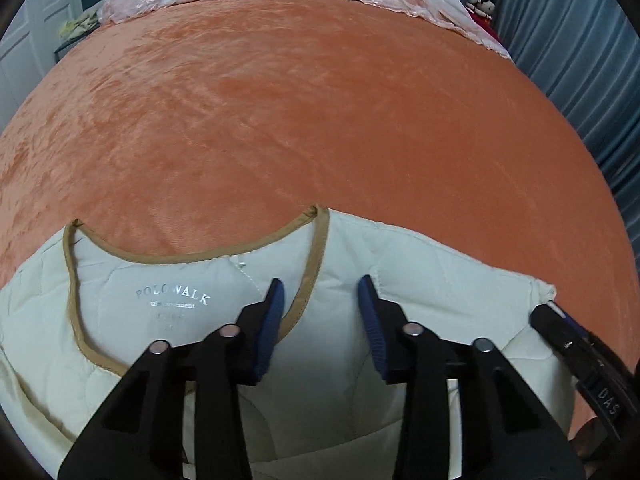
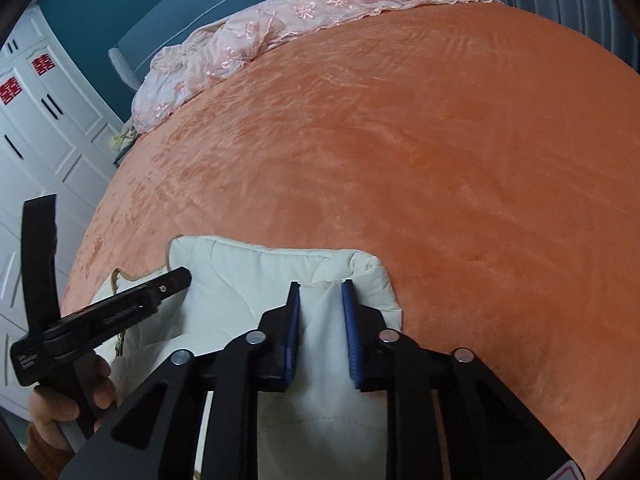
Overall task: Fold large clothes
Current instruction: 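Release the folded jacket and smooth it near the collar with both grippers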
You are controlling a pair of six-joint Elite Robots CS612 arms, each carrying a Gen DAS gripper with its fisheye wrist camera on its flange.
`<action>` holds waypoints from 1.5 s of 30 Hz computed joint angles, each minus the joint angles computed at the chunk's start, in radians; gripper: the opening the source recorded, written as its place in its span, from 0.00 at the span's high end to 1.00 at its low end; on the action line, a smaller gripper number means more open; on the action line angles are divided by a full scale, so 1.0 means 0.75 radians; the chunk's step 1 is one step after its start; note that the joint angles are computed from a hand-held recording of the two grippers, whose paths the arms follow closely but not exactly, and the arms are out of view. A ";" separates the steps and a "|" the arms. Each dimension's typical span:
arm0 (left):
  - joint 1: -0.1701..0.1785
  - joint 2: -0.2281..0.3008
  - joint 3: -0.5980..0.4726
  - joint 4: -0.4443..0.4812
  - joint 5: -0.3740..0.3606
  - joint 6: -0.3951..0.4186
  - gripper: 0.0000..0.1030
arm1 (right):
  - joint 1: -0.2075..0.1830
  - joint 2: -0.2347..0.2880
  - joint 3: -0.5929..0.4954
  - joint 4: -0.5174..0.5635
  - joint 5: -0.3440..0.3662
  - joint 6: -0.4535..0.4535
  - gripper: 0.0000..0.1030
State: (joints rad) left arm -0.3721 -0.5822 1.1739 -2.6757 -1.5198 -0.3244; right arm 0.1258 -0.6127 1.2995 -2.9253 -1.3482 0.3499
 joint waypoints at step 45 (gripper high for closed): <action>0.099 -0.067 0.268 -0.293 0.438 0.094 0.41 | 0.193 0.187 -0.350 0.254 -0.132 -0.239 1.00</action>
State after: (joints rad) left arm -0.2979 -0.6323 1.3747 -2.8955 -1.1911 -0.2540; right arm 0.2709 -0.4723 1.0367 -2.7347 -1.4470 0.1705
